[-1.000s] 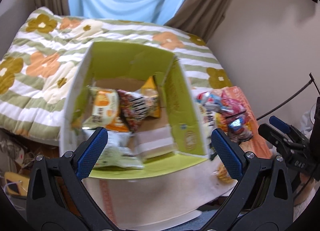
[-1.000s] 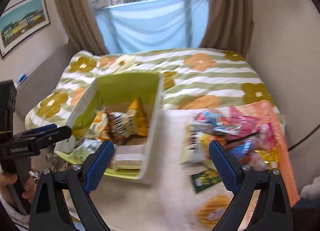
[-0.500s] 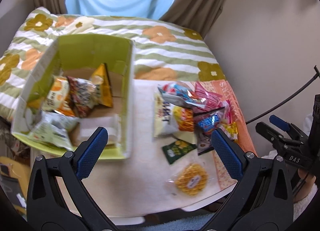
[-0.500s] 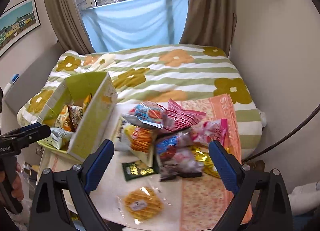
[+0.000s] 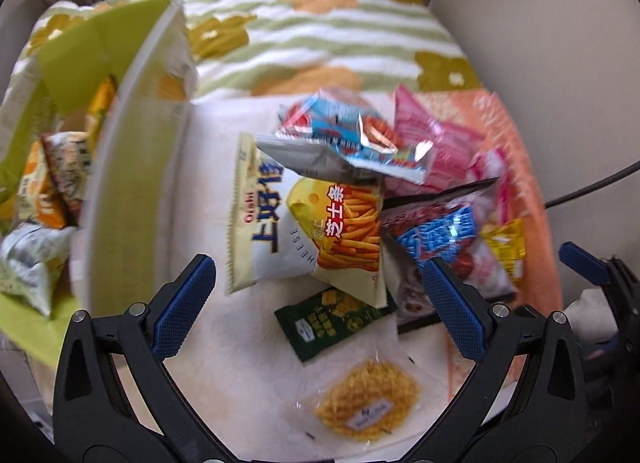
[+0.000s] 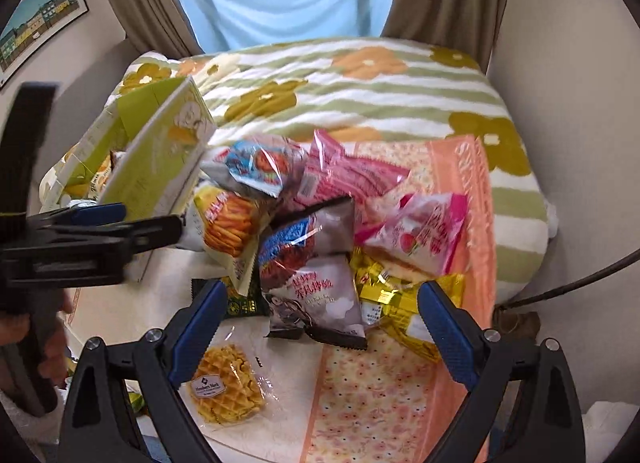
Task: Organize snacks
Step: 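Grasp the cheese stick bag with the left tool while the right tool grasps the blue-labelled bag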
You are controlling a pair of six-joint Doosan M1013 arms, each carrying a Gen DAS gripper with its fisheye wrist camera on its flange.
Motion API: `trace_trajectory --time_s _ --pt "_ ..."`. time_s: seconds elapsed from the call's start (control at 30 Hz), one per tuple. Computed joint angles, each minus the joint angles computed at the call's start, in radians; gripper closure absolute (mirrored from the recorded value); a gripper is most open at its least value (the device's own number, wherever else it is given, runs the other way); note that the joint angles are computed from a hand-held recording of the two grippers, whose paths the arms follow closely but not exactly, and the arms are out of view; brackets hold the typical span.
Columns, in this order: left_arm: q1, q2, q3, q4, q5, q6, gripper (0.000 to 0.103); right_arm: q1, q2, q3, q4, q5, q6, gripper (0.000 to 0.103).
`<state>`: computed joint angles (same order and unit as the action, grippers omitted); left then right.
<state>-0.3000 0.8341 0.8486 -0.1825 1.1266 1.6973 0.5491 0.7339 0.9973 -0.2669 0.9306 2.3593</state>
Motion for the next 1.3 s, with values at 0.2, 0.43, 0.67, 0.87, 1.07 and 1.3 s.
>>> trace_trajectory --time_s 0.2,0.43,0.67,0.87,1.07,1.3 --pt "-0.008 0.076 -0.092 0.023 0.095 -0.013 0.001 -0.009 0.036 -0.038 0.033 0.047 -0.027 0.008" --pt "-0.011 0.121 -0.152 0.058 0.135 -0.024 0.001 -0.015 0.095 -0.118 0.063 0.115 -0.112 0.008" --pt "-0.009 0.138 -0.178 0.037 0.132 0.012 0.001 -0.023 0.134 -0.166 0.098 0.142 -0.167 0.008" --pt "0.003 0.144 -0.185 0.010 0.146 0.018 0.016 -0.030 0.154 -0.185 0.135 0.147 -0.191 0.008" --pt "0.012 0.118 -0.137 -0.028 0.091 0.013 0.027 -0.027 0.164 -0.197 0.124 0.146 -0.203 0.008" --pt "0.010 0.086 -0.095 -0.027 0.064 0.048 0.046 -0.025 0.179 -0.218 0.133 0.146 -0.221 0.009"
